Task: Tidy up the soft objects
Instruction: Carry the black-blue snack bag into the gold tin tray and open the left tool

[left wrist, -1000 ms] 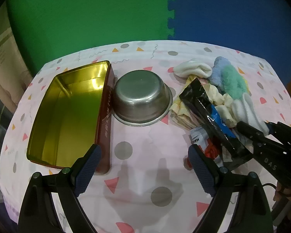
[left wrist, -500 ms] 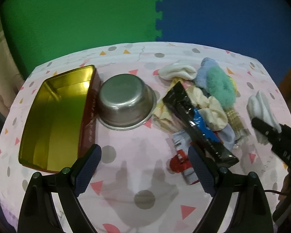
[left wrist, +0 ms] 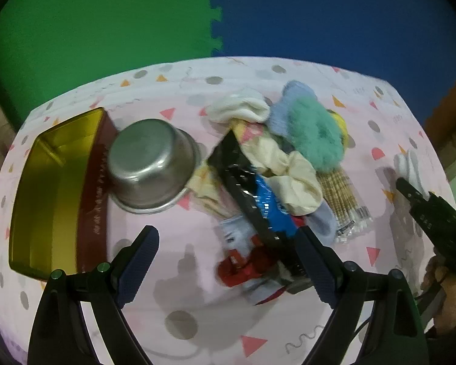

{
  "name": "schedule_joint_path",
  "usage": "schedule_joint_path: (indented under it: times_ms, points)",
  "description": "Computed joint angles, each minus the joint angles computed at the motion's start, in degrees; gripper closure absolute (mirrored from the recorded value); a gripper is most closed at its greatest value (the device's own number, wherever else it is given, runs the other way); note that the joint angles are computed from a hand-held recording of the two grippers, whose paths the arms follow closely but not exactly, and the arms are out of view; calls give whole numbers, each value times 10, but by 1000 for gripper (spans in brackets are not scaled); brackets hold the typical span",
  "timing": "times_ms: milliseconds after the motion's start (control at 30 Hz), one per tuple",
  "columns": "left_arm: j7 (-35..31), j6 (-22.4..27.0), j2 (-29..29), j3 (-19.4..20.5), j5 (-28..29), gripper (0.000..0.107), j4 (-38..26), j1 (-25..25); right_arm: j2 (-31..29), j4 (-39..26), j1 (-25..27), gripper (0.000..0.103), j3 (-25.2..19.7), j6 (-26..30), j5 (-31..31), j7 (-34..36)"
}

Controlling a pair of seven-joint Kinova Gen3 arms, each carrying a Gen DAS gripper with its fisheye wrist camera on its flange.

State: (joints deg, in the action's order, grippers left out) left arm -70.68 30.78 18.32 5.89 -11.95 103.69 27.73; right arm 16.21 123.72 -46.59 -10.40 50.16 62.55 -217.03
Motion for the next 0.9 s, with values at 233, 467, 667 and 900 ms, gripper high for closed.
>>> schedule_joint_path:
  times_ms: [233, 467, 667, 900]
  points:
    - [1, 30, 36, 5, 7, 26, -34, 13, 12, 17, -4, 73, 1, -14, 27, -47]
    - [-19, 53, 66, 15, 26, 67, -57, 10, 11, 28, 4, 72, 3, -37, 43, -65]
    - [-71, 44, 51, 29, 56, 73, -39, -15, 11, 29, 7, 71, 1, -38, 46, -69]
    - [-152, 38, 13, 48, 107, 74, -14, -57, 12, 28, 8, 71, 1, -39, 45, -67]
